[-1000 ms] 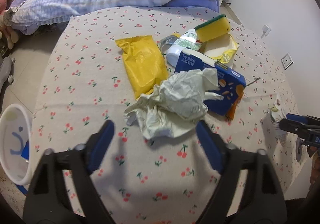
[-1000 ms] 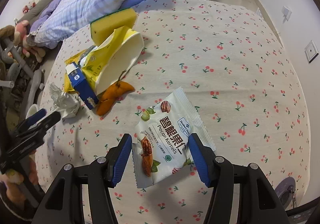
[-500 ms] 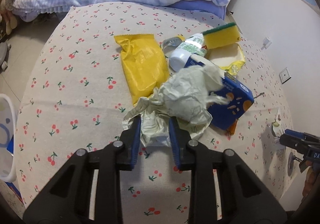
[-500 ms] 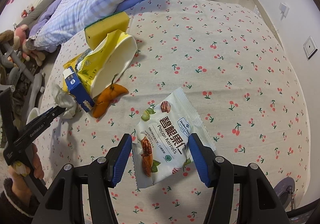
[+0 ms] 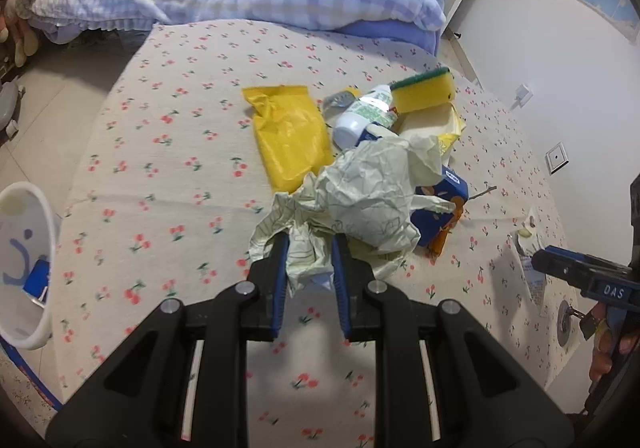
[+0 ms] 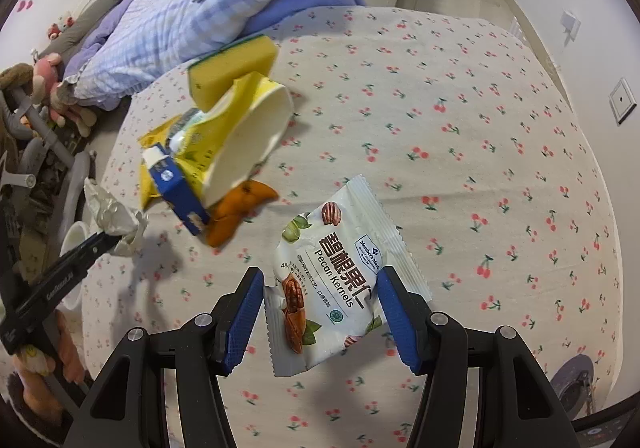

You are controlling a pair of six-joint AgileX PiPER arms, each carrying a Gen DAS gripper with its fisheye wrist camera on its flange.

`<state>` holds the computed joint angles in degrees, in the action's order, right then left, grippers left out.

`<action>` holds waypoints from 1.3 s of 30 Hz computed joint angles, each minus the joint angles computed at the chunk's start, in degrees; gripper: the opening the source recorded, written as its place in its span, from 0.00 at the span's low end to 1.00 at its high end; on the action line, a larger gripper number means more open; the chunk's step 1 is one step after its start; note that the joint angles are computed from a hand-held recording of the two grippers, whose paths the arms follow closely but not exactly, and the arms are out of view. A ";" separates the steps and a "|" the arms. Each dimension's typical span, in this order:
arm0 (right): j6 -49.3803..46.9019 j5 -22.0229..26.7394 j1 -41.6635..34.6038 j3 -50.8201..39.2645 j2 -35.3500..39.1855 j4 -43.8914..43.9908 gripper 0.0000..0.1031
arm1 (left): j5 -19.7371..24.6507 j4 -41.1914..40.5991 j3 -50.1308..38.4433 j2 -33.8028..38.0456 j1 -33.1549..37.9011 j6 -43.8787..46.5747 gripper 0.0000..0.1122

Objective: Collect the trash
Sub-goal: 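Carry the plastic bag over the white bin with the left tool while the right tool holds the pecan packet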

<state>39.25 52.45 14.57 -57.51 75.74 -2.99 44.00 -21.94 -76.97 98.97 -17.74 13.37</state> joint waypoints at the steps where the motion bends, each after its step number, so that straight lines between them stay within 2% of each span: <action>1: 0.50 0.09 0.57 -0.48 0.24 -0.26 0.58 | 0.31 -0.12 0.33 -0.65 0.79 0.36 0.20; 16: 7.43 1.72 12.21 -13.94 9.91 -4.25 0.58 | 4.58 -1.88 2.56 -4.80 16.25 7.42 0.20; 28: 8.86 5.27 20.85 -32.35 24.46 -5.60 0.58 | 7.83 -3.89 1.07 -3.39 29.90 13.60 0.20; 39: 6.61 10.91 24.88 -52.47 39.22 -4.51 0.58 | 8.51 -1.24 -2.27 1.07 37.50 14.39 0.21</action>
